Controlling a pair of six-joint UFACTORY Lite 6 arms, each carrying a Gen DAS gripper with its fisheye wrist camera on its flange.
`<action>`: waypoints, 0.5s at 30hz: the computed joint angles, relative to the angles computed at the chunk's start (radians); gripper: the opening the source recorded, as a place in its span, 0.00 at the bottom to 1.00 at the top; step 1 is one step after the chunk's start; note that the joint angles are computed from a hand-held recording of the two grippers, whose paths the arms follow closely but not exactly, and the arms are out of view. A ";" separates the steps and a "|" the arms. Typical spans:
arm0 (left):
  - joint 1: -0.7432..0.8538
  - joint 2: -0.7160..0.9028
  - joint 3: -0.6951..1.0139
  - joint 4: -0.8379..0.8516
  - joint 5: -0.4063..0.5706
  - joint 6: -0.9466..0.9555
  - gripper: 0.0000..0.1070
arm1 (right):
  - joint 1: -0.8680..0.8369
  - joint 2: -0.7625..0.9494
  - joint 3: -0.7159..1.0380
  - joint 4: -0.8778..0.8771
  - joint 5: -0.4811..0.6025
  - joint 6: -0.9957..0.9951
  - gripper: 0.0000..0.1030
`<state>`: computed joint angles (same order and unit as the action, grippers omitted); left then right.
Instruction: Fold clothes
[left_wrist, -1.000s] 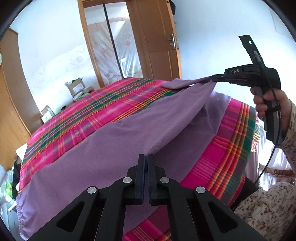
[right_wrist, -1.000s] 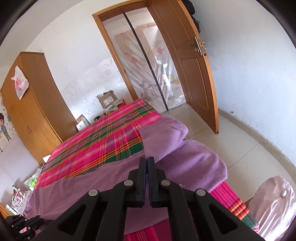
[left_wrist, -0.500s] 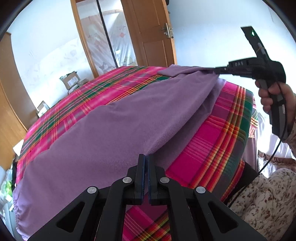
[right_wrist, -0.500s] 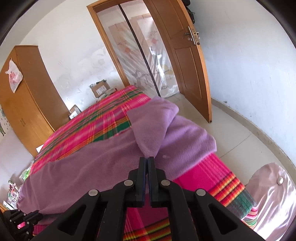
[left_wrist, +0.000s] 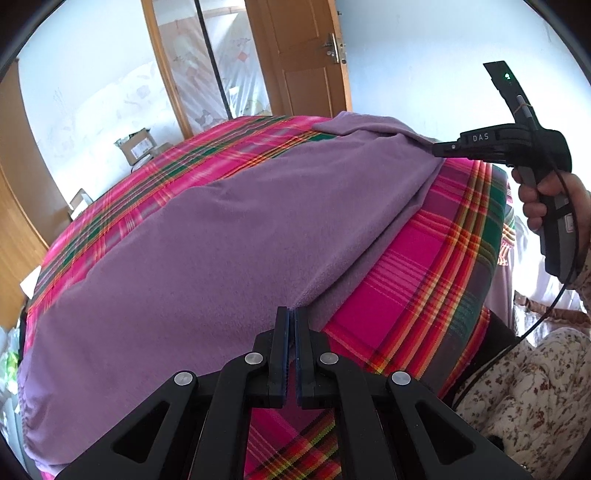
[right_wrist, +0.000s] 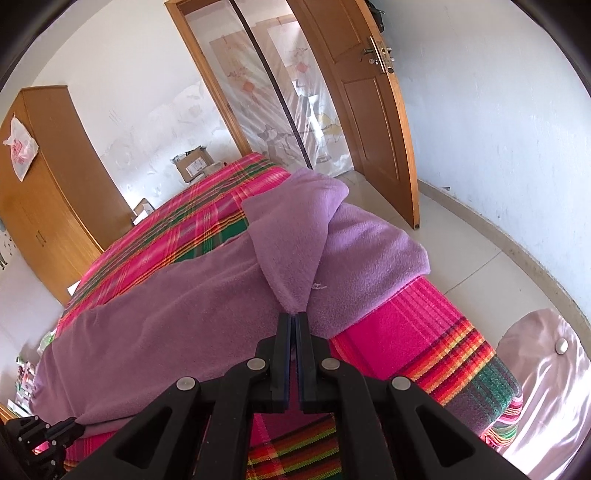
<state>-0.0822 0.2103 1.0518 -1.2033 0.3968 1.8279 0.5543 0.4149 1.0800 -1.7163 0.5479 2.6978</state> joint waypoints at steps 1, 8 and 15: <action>0.000 -0.001 -0.001 0.001 0.002 -0.001 0.03 | 0.000 0.004 0.004 0.008 -0.002 -0.013 0.02; 0.004 0.011 0.024 0.061 0.025 -0.083 0.05 | -0.017 0.017 0.021 0.021 -0.040 -0.051 0.03; 0.017 0.001 0.087 0.144 0.159 -0.178 0.12 | -0.031 0.005 0.015 0.024 -0.068 -0.091 0.03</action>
